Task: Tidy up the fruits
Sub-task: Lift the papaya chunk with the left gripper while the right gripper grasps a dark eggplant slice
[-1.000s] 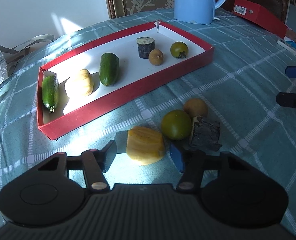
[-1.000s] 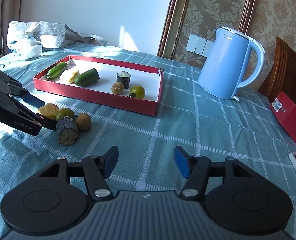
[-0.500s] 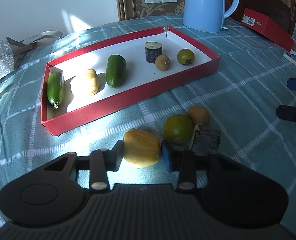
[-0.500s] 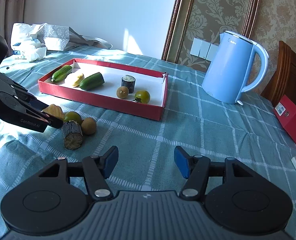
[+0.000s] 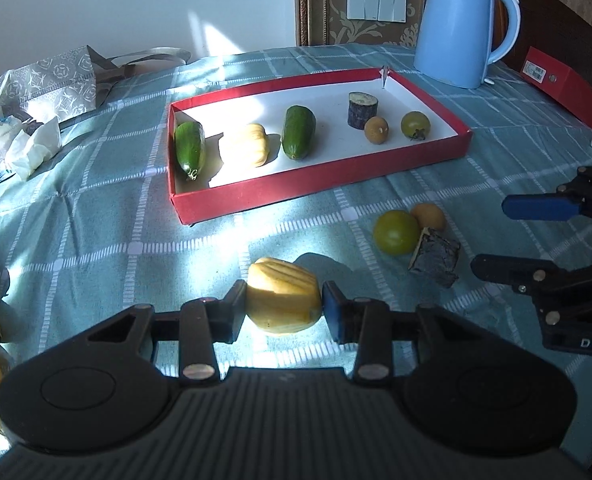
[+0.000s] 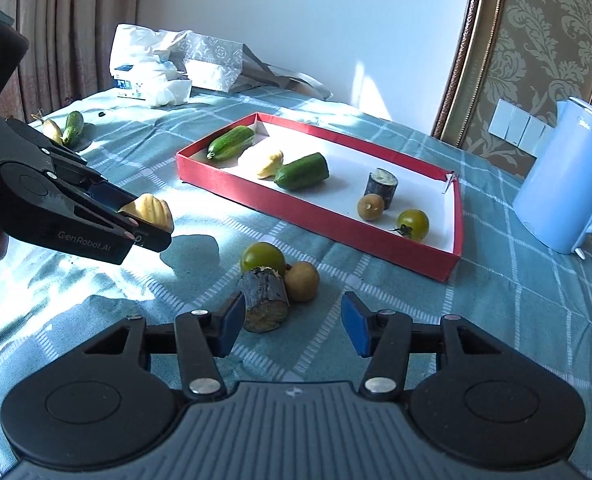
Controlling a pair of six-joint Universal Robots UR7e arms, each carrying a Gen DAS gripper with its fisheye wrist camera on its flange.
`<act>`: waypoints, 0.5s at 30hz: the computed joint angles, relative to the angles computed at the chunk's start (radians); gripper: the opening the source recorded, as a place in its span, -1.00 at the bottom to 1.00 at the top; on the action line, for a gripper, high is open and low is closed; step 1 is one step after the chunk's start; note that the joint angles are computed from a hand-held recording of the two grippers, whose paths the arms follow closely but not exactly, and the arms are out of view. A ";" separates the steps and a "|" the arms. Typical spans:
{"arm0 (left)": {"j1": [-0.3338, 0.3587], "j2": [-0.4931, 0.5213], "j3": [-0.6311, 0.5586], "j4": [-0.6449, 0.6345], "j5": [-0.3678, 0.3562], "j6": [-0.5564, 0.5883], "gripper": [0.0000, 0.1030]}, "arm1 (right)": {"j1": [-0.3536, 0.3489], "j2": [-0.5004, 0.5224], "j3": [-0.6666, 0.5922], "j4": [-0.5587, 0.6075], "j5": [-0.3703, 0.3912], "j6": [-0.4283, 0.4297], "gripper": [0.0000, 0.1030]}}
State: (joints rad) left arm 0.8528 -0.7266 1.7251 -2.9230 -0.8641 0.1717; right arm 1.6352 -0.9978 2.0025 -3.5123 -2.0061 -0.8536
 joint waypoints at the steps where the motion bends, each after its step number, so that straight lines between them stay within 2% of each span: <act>1: -0.001 -0.009 0.012 -0.004 0.005 -0.009 -0.29 | 0.000 0.005 -0.007 0.012 0.005 0.004 0.01; 9: -0.007 -0.068 0.082 -0.008 0.047 -0.096 -0.29 | -0.006 0.028 -0.050 0.096 0.020 0.011 0.00; 15: -0.012 -0.087 0.104 -0.006 0.069 -0.131 -0.29 | -0.012 0.052 -0.074 0.121 0.011 -0.001 -0.19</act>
State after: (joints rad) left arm 0.8410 -0.8131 1.8292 -2.9290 -0.7952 0.0410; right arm 1.6232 -0.9454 1.9286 -3.3912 -1.9952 -0.8543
